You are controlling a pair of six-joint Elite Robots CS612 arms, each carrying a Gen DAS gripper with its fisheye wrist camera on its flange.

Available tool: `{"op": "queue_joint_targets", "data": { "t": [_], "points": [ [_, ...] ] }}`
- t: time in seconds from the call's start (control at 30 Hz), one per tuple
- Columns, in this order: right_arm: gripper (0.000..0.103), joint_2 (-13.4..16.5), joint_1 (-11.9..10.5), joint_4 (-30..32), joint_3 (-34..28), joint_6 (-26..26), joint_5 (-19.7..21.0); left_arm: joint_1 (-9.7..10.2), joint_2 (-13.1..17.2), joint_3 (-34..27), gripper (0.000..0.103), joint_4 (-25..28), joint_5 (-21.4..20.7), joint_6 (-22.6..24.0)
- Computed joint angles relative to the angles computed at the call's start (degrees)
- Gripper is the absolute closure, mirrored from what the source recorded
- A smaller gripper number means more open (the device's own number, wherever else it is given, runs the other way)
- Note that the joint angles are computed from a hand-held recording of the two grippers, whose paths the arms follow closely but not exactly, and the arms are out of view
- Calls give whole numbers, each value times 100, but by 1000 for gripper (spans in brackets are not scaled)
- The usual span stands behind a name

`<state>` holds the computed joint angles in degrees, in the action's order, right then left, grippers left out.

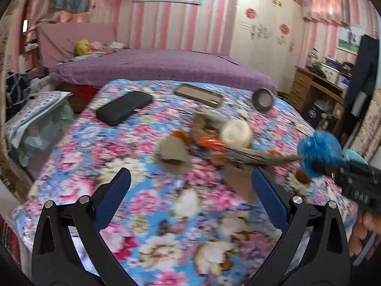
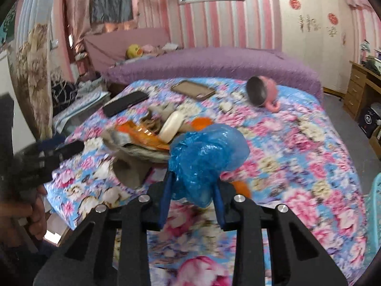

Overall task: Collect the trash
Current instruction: 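Close the right gripper on the blue bag while the left gripper grasps the brown cardboard tube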

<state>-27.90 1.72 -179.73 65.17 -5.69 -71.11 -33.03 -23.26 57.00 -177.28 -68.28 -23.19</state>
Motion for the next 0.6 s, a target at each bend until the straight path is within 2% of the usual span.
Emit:
{"op": "queue_joint_targets", "data": {
  "t": [0.13,0.23,0.37,0.43,0.47,0.53,0.57,0.6],
  "points": [
    [72,-17,-88,-102,16,169,-19,-60,117,-251,5,242,-352,231],
    [72,-25,-121,-151,33,226,-11,-80,226,-493,5,569,-602,158],
    [72,-35,-150,-220,65,255,-2,-94,465,-1021,6,1221,-697,-45],
    [72,-25,-159,-219,58,230,-16,-98,573,-1256,10,1457,-621,-148],
    [72,-24,-162,-206,58,229,-12,-96,631,-1384,16,1588,-603,-188],
    [72,-20,-174,-167,54,199,-5,-77,715,-1585,39,1793,-659,-271],
    [72,-21,-179,-166,57,186,1,-68,749,-1659,56,1865,-719,-286],
    [72,-26,-191,-176,66,177,17,-71,751,-1663,63,1855,-661,-280]
  ]
}}
